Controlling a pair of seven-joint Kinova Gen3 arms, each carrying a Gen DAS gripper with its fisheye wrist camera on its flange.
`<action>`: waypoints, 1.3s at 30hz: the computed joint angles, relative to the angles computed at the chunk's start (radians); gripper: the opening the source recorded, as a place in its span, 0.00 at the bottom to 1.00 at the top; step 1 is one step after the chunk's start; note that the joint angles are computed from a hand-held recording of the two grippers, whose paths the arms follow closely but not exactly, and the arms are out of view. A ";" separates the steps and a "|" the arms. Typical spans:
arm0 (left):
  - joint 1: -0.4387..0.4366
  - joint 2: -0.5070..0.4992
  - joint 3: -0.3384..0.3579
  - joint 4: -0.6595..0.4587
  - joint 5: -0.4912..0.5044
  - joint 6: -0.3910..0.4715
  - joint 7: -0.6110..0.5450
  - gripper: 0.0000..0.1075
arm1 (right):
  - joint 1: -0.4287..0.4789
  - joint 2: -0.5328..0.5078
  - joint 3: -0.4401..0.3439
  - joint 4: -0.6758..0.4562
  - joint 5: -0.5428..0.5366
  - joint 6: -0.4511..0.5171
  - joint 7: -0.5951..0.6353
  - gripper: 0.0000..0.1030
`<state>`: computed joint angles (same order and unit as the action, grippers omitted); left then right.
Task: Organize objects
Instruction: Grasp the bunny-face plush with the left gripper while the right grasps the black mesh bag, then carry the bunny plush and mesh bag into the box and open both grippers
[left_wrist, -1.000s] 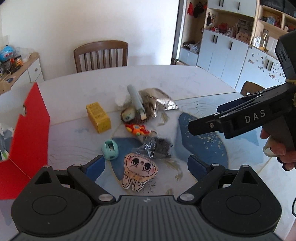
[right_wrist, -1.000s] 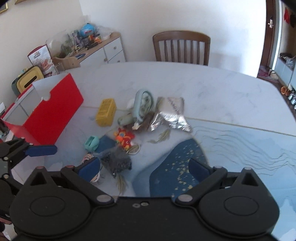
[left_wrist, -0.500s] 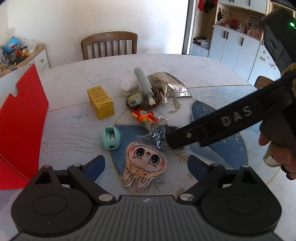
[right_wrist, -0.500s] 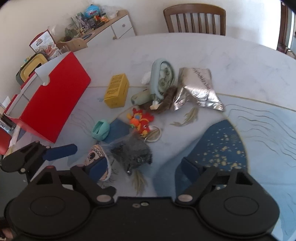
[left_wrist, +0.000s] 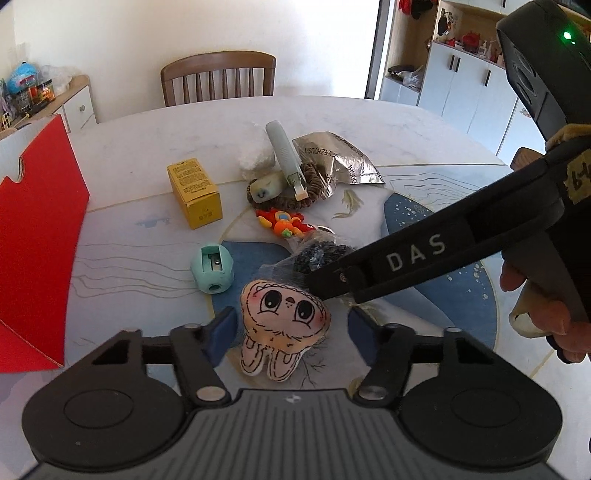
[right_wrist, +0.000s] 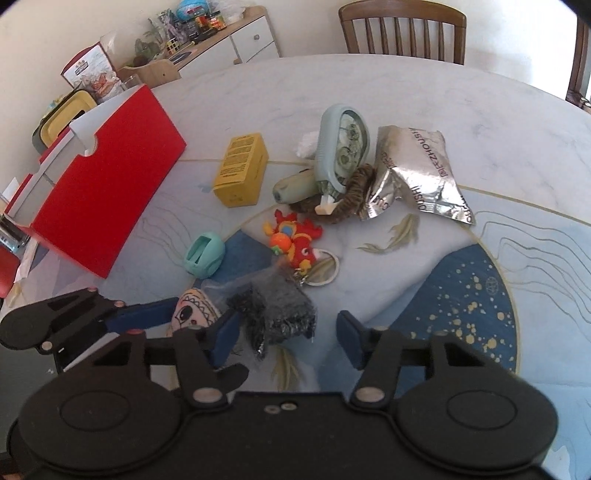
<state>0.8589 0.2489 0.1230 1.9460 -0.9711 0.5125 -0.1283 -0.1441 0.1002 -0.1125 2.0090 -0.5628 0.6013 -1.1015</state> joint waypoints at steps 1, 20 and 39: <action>-0.003 0.000 0.003 -0.002 0.007 0.001 -0.008 0.55 | -0.001 -0.001 -0.001 0.000 0.000 -0.001 0.001 0.49; -0.006 -0.053 0.033 0.027 -0.030 0.019 0.037 0.44 | -0.032 -0.079 0.012 0.041 -0.021 -0.042 -0.013 0.26; -0.157 -0.279 0.209 0.074 0.055 0.100 0.002 0.45 | -0.136 -0.272 0.030 0.009 0.135 0.029 -0.220 0.26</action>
<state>0.7020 -0.0299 0.3322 2.0202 -0.9163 0.6121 -0.1260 -0.2798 -0.1713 -0.0825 2.0177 -0.4282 0.6306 -1.3211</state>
